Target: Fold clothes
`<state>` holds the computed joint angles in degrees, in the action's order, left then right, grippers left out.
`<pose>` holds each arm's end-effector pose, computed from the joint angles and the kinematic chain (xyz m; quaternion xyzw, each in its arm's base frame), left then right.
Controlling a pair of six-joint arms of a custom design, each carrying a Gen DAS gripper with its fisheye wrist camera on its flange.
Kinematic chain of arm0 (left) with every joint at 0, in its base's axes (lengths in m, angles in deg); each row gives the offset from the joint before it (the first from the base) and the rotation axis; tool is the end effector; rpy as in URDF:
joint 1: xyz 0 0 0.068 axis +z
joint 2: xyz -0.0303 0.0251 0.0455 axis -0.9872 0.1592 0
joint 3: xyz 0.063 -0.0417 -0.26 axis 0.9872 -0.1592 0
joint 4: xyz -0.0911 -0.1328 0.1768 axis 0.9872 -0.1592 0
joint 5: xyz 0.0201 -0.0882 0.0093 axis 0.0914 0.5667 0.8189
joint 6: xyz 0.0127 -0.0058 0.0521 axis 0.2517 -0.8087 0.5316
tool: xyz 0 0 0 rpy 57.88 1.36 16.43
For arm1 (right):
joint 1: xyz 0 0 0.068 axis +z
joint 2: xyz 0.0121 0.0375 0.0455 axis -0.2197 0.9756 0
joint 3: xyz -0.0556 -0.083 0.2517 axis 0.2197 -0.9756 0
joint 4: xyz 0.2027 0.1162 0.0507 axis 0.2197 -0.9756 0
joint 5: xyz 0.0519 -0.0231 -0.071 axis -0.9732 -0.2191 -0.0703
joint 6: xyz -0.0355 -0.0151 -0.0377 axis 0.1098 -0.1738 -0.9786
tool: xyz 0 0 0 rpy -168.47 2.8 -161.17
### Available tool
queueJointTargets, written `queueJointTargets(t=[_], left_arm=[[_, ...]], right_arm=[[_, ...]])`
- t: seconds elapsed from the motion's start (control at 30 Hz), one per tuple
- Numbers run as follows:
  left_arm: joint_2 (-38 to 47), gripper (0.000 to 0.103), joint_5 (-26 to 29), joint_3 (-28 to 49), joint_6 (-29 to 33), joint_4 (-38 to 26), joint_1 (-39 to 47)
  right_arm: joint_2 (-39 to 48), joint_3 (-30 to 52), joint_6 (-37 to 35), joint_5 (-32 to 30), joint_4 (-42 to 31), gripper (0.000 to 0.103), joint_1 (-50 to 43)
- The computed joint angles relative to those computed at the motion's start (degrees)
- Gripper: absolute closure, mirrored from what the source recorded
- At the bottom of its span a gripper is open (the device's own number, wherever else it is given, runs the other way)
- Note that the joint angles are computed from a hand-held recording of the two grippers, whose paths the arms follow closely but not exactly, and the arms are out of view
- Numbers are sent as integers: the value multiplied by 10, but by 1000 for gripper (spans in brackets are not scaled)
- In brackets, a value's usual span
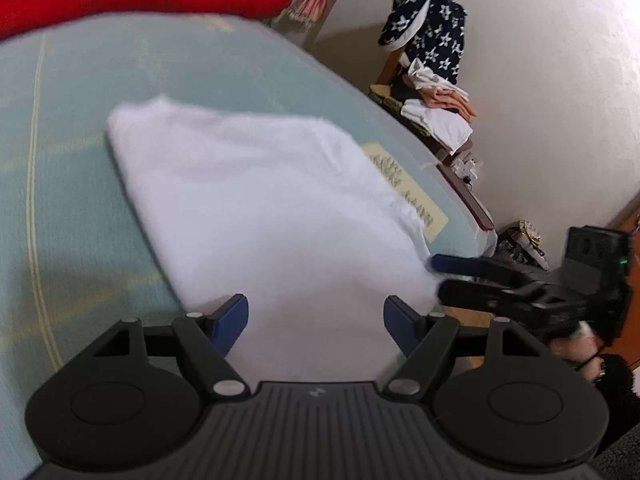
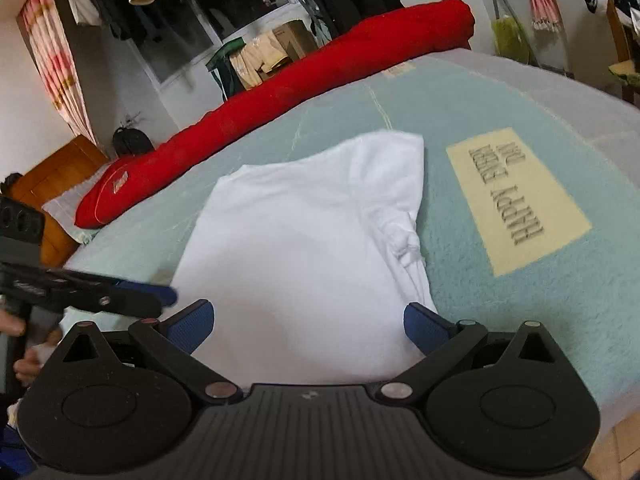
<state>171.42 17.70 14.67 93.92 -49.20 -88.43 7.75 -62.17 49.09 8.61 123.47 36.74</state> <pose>0.2593 -0.0576 0.1817 0.2782 0.8707 -0.3094 0.2622 0.1374 0.1420 0.1227 0.0329 0.8667 0.2378 0.4373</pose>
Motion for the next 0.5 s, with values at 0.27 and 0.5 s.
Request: queueJointTargets(t=[0.27, 0.5], left_arm=[[126, 29, -30, 91, -49, 103, -24], [236, 29, -52, 161, -70, 175, -38]], right_arm=[[68, 98, -113, -60, -8, 0, -83], [161, 57, -100, -50, 105, 0, -65]])
